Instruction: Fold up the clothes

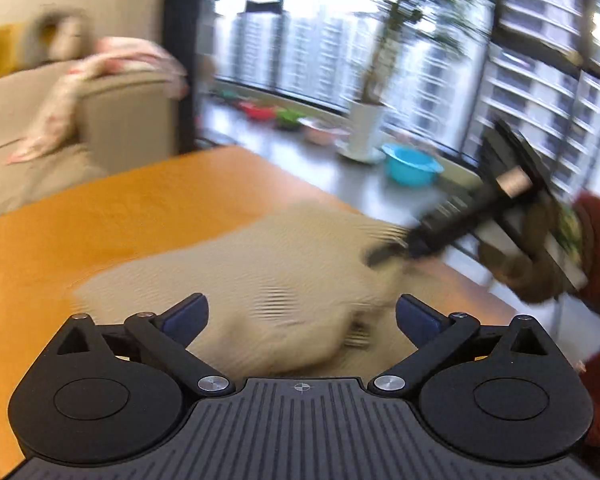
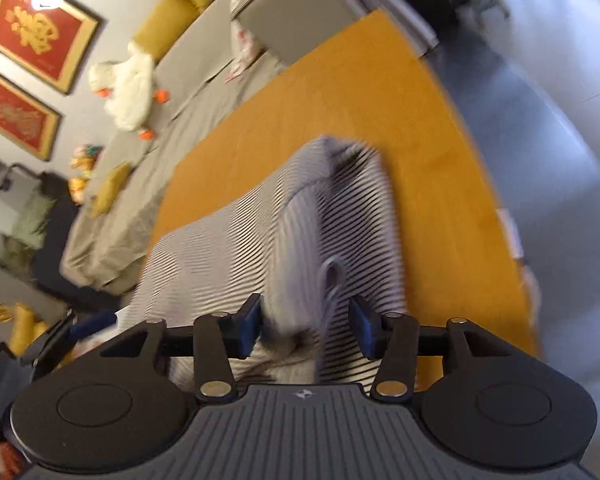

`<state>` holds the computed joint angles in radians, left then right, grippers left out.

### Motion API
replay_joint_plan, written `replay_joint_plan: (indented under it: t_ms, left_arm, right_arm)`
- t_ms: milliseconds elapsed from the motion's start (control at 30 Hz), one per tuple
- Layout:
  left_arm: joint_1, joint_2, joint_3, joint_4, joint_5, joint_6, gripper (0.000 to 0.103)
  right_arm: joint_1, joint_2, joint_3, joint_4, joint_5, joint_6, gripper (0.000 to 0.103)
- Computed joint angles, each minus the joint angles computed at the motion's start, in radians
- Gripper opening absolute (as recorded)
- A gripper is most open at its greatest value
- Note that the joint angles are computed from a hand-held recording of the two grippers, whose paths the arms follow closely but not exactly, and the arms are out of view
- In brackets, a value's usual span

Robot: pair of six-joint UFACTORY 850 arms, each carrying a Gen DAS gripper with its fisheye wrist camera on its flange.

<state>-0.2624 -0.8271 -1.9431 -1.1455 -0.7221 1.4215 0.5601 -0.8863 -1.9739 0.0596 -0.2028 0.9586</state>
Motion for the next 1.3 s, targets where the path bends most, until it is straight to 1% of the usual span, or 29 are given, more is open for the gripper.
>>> replay_joint_plan:
  t_ms: [33,67,100,133,167,233,267,300,333,367,433,500,533,567,600,633,667,733,833,900,933,967,1000,1033,1067,1100,1133,1233,1300]
  left_arm:
    - [0.006,-0.014,-0.026,0.003,0.012,-0.051,0.103]
    - [0.011,-0.03,-0.055,0.01,0.024,-0.105,0.103]
    - [0.017,-0.046,-0.085,0.019,0.035,-0.162,0.103]
    - [0.022,-0.063,-0.118,0.032,0.047,-0.223,0.103]
    - [0.027,-0.082,-0.153,0.048,0.058,-0.287,0.103]
    - [0.041,-0.111,-0.196,0.032,0.045,-0.364,0.103]
    - [0.049,-0.118,-0.205,0.02,0.038,-0.383,0.103]
    - [0.053,-0.129,-0.221,0.018,0.032,-0.407,0.103]
    - [0.057,-0.141,-0.237,0.017,0.025,-0.431,0.103]
    - [0.062,-0.146,-0.238,0.022,0.016,-0.449,0.103]
    - [0.071,-0.151,-0.235,0.054,-0.01,-0.491,0.103]
    - [0.077,-0.152,-0.22,0.066,-0.043,-0.516,0.103]
    - [0.078,-0.162,-0.227,0.065,-0.063,-0.528,0.103]
    - [0.078,-0.174,-0.237,0.064,-0.085,-0.539,0.103]
    - [0.078,-0.186,-0.248,0.062,-0.106,-0.552,0.103]
    - [0.075,-0.2,-0.265,0.063,-0.118,-0.564,0.103]
    - [0.072,-0.215,-0.282,0.065,-0.13,-0.576,0.103]
    - [0.064,-0.266,-0.36,0.097,-0.154,-0.641,0.103]
    - [0.053,-0.326,-0.446,0.124,-0.166,-0.701,0.102]
    - [0.048,-0.337,-0.456,0.11,-0.157,-0.702,0.099]
    - [0.045,-0.343,-0.468,0.12,-0.149,-0.714,0.085]
    - [0.042,-0.348,-0.482,0.133,-0.14,-0.729,0.069]
    - [0.039,-0.354,-0.497,0.147,-0.132,-0.744,0.062]
    - [0.042,-0.358,-0.512,0.145,-0.137,-0.75,0.049]
    - [0.045,-0.364,-0.532,0.143,-0.144,-0.757,0.039]
    - [0.047,-0.365,-0.543,0.136,-0.148,-0.76,0.038]
    - [0.05,-0.339,-0.513,0.116,-0.137,-0.723,0.037]
    - [0.06,-0.199,-0.31,0.013,-0.08,-0.522,0.036]
    - [0.068,-0.116,-0.173,-0.044,-0.056,-0.413,0.036]
  right_arm:
    - [0.002,-0.026,-0.043,-0.003,-0.027,-0.016,0.04]
    - [0.005,-0.061,-0.112,-0.047,-0.08,-0.009,0.035]
    - [0.01,-0.104,-0.206,-0.134,-0.15,0.017,0.023]
    - [0.019,-0.131,-0.279,-0.238,-0.193,0.034,0.019]
    - [0.029,-0.144,-0.33,-0.343,-0.217,0.039,0.019]
    - [0.05,-0.178,-0.441,-0.552,-0.267,0.041,0.018]
    - [0.06,-0.193,-0.488,-0.657,-0.279,0.037,0.018]
    - [0.068,-0.192,-0.493,-0.758,-0.287,0.06,0.018]
    - [0.073,-0.187,-0.486,-0.818,-0.298,0.063,0.019]
    - [0.072,-0.182,-0.47,-0.835,-0.307,0.059,0.019]
    - [0.06,-0.184,-0.446,-0.763,-0.333,0.017,0.019]
    - [0.037,-0.183,-0.403,-0.649,-0.357,0.029,0.02]
    - [0.026,-0.167,-0.349,-0.615,-0.338,0.063,0.022]
    - [0.019,-0.135,-0.268,-0.621,-0.284,0.132,0.023]
    - [0.015,-0.1,-0.189,-0.669,-0.22,0.232,0.024]
    - [0.012,-0.076,-0.137,-0.72,-0.172,0.323,0.026]
    - [0.009,-0.06,-0.107,-0.749,-0.144,0.377,0.026]
    - [0.007,-0.032,-0.055,-0.817,-0.106,0.471,0.026]
    - [0.016,-0.017,-0.021,-0.915,-0.099,0.553,0.026]
    - [0.025,-0.029,-0.038,-0.963,-0.108,0.596,0.027]
    - [0.03,-0.04,-0.056,-0.982,-0.123,0.598,0.027]
    - [0.035,-0.052,-0.077,-0.998,-0.142,0.589,0.026]
    - [0.04,-0.066,-0.1,-1.012,-0.162,0.577,0.023]
    - [0.046,-0.075,-0.12,-1.032,-0.177,0.574,0.02]
    - [0.051,-0.081,-0.14,-1.056,-0.19,0.573,0.02]
    - [0.055,-0.076,-0.143,-1.096,-0.184,0.598,0.019]
    - [0.058,-0.06,-0.128,-1.154,-0.161,0.647,0.019]
    - [0.068,0.004,-0.06,-1.325,-0.095,0.79,0.019]
    - [0.075,0.04,-0.007,-1.412,-0.076,0.872,0.019]
